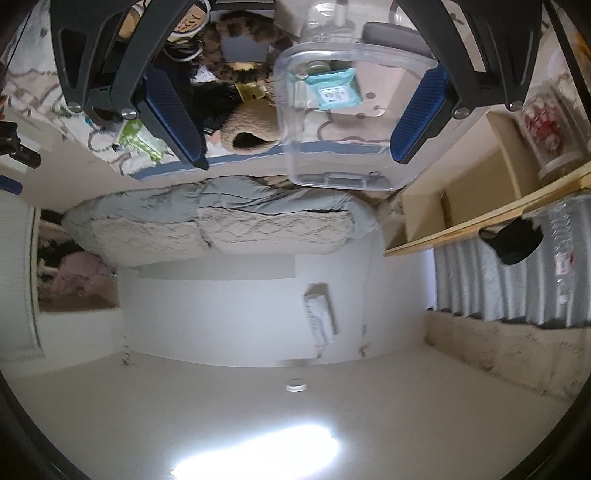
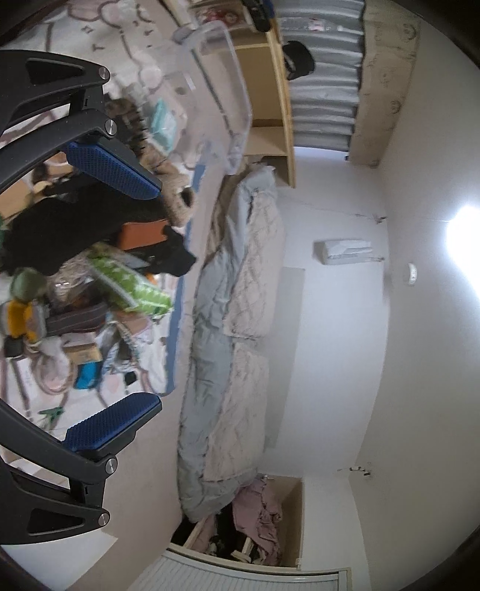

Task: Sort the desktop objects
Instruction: 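Raise both open grippers out of the clear box and pull them back, then move both open grippers over the pile of items on the bed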

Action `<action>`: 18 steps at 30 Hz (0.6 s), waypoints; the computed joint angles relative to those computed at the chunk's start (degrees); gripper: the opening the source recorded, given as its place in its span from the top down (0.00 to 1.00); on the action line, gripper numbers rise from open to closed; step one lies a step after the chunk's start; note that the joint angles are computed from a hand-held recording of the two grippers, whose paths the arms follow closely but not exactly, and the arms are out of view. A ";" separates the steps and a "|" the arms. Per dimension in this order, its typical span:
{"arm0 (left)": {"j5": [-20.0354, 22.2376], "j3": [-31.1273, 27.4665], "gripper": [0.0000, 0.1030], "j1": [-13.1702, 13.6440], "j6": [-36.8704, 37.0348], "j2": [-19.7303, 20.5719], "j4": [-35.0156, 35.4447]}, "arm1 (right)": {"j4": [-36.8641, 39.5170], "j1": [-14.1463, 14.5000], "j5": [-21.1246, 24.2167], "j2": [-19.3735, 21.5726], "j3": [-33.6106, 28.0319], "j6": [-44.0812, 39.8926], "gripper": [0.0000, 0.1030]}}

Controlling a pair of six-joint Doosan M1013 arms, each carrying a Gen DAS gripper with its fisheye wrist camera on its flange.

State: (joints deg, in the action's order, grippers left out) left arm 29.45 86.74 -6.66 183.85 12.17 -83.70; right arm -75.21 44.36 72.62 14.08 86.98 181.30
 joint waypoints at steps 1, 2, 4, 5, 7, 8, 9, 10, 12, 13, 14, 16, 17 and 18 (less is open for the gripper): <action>-0.95 0.56 0.00 -0.37 1.89 -0.22 -1.28 | 0.95 0.06 0.13 0.10 0.13 -0.05 0.00; -1.39 1.02 0.00 -0.62 3.55 -0.33 -2.50 | 1.60 0.16 0.12 0.14 0.32 -0.10 0.00; -1.00 1.63 0.00 -1.02 5.01 -0.34 -3.15 | 2.61 0.46 0.47 0.35 0.86 -0.15 0.00; -0.86 1.60 0.00 -1.09 4.70 -0.25 -2.67 | 2.82 0.56 0.47 0.48 1.10 0.07 0.00; 0.15 1.60 0.00 -1.28 3.19 0.03 -0.13 | 3.35 0.63 0.32 0.57 1.83 0.84 0.00; 0.40 1.73 0.00 -1.42 2.75 0.08 0.95 | 3.81 0.58 0.24 0.66 2.22 0.95 0.00; 0.61 1.73 0.00 -1.57 2.38 0.24 2.15 | 4.09 0.56 0.17 0.72 2.50 0.85 0.00; 0.67 1.93 0.00 -1.75 2.94 0.36 2.95 | 4.53 0.52 0.30 0.88 2.81 0.51 0.00; 0.30 2.57 0.00 -2.17 5.99 0.55 3.03 | 5.74 0.37 0.17 1.06 3.44 -0.77 0.00; 0.41 2.90 0.00 -2.30 7.05 0.62 3.06 | 6.41 0.22 -0.30 1.05 3.67 -1.55 0.00; 0.56 3.11 0.00 -2.43 7.98 0.79 3.58 | 7.47 -0.09 -1.02 1.00 3.95 -2.82 0.00; 0.80 3.45 0.00 -2.62 9.42 0.99 4.35 | 10.17 -0.77 -2.51 1.03 4.38 -5.91 0.00; 0.89 3.58 0.00 -2.72 10.14 1.07 4.56 | 11.45 -1.08 -3.23 1.08 4.57 -7.45 0.00; 1.06 3.77 0.00 -2.78 11.21 1.14 4.56 | 12.69 -1.34 -3.55 1.26 4.70 -9.17 0.00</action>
State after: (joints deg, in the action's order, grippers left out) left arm 30.51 90.51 -9.44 195.06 13.31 -79.14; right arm -62.52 43.02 69.07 15.34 91.67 172.13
